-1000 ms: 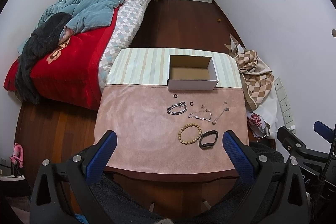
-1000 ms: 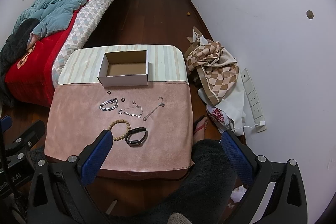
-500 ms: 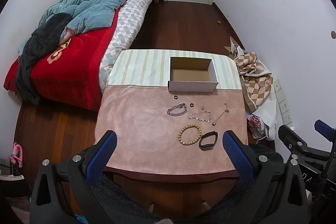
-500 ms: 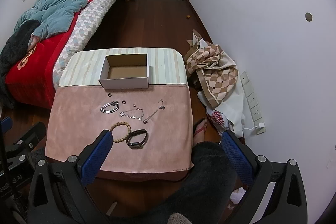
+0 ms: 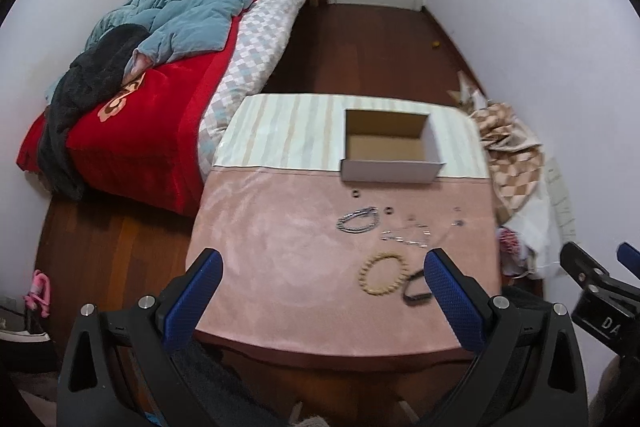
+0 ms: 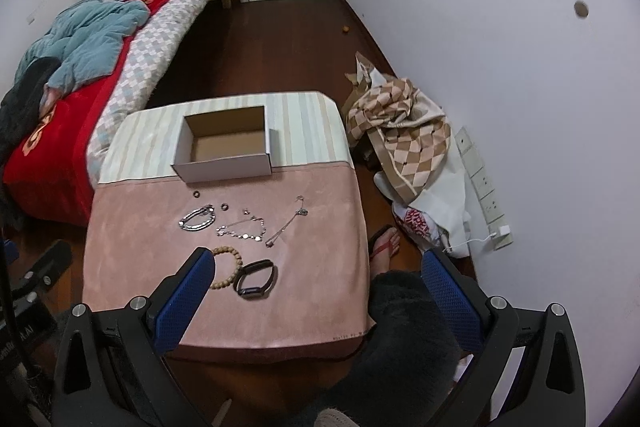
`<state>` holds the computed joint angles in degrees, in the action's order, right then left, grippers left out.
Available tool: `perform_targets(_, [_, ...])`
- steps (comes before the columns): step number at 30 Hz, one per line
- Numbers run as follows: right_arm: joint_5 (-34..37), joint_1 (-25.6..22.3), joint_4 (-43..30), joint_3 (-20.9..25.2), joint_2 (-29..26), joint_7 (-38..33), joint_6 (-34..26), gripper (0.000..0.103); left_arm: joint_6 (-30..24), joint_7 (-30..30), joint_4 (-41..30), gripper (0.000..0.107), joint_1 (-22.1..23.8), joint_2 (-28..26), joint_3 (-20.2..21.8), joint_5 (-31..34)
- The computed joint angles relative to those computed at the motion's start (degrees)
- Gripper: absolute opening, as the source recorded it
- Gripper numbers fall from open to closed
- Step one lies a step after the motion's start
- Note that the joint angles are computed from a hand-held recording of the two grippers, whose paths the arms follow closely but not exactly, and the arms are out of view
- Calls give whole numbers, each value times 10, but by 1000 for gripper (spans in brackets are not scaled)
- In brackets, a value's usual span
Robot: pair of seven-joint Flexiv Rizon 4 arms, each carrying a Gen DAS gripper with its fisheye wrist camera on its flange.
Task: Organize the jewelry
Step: 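Grasp the wooden bead bracelet with the left tool while the right tool grasps the black watch band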
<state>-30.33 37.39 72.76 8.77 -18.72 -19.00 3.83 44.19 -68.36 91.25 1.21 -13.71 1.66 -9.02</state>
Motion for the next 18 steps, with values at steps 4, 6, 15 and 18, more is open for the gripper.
perform_targets(4, [49,-36,63,3,-11,7,76,103,21,-30,-17,103,-13,-51,10,60])
perform_targets(6, [66,-48,82,1,-28,1,92,94,9,-41,-33,103,-20,-80,15,87])
perform_targets(15, [210,-101,129,15,-94,-17,220,67,-72,-58,-104,103,-41,-186,22,130])
perform_targets(18, [233,-106,133,17,-104,-27,241,57,-100,-49,-124,102,-43,-209,19,130])
